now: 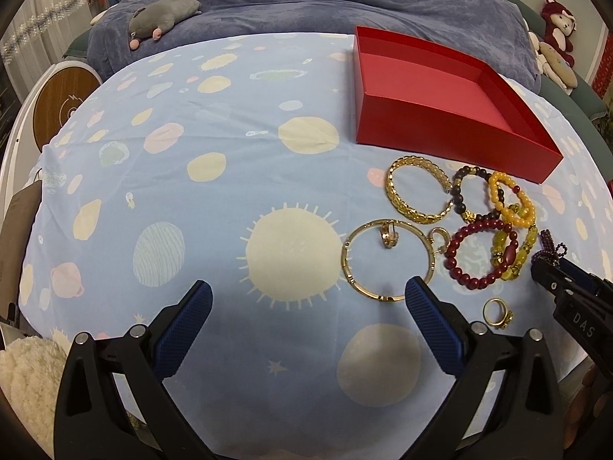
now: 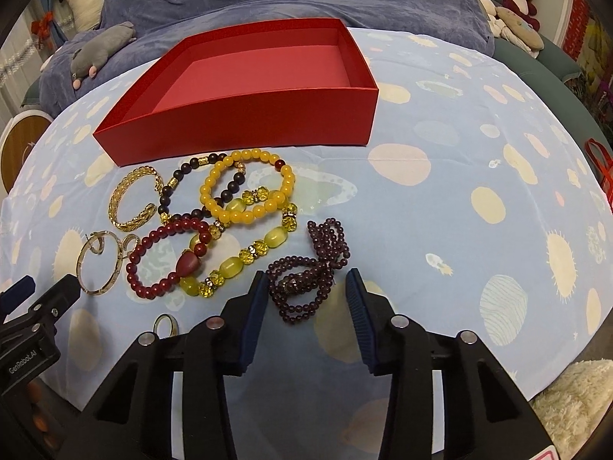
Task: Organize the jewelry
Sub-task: 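Lower the right tool onto the dark garnet bead strand and close, then lift the garnet strand with the right tool while the left tool grasps the thin gold bangle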
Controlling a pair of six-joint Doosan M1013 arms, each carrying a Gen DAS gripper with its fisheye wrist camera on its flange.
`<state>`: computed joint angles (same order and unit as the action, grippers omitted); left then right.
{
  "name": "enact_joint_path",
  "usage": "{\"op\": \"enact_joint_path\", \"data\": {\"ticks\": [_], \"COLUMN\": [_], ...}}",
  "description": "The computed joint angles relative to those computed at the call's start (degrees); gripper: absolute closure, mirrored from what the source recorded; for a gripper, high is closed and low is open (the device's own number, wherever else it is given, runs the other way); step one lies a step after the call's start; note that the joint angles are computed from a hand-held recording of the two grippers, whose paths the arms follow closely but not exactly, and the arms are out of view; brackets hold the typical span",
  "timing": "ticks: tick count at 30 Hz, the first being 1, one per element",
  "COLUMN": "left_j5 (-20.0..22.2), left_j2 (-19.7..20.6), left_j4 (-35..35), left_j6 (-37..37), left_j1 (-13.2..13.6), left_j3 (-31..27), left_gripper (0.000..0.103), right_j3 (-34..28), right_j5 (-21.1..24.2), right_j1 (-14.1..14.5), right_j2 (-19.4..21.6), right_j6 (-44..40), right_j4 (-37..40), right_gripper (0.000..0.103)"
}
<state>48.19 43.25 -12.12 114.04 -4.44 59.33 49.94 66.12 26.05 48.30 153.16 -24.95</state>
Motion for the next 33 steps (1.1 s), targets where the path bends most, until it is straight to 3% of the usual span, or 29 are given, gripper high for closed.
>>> {"op": "enact_joint_path", "data": {"ticks": [7,12,25,33], "left_j5": [0.38,0.46,3.2,2.62], "left_j2": [0.54,0.73,1.89,2.2], "left_j4": [0.18,-0.98,0.77,1.65], "left_j6": [0.12,1.36,2.47,1.65], "left_j1": [-0.32,-0.56,-1.94,-2.32], "left_j3": [-0.75,-0.93,-2.16,-2.58], "left_gripper": [0.007,0.007,0.007,0.006], "right_j3": [0.31,1.67,5.24,6.22], "right_j5": [-0.98,-2.34,-6.12,-7.18], "right_j1": [0.05,-0.09,-0.37,-0.55], "right_j2": [-0.24,-1.14,-3.18,-3.75], "right_j6": [-1.37,-1.09,0.74,1.83], "right_j4": [0.27,0.94,1.97,3.03], "right_gripper": [0.09,0.097,0.097,0.097]}}
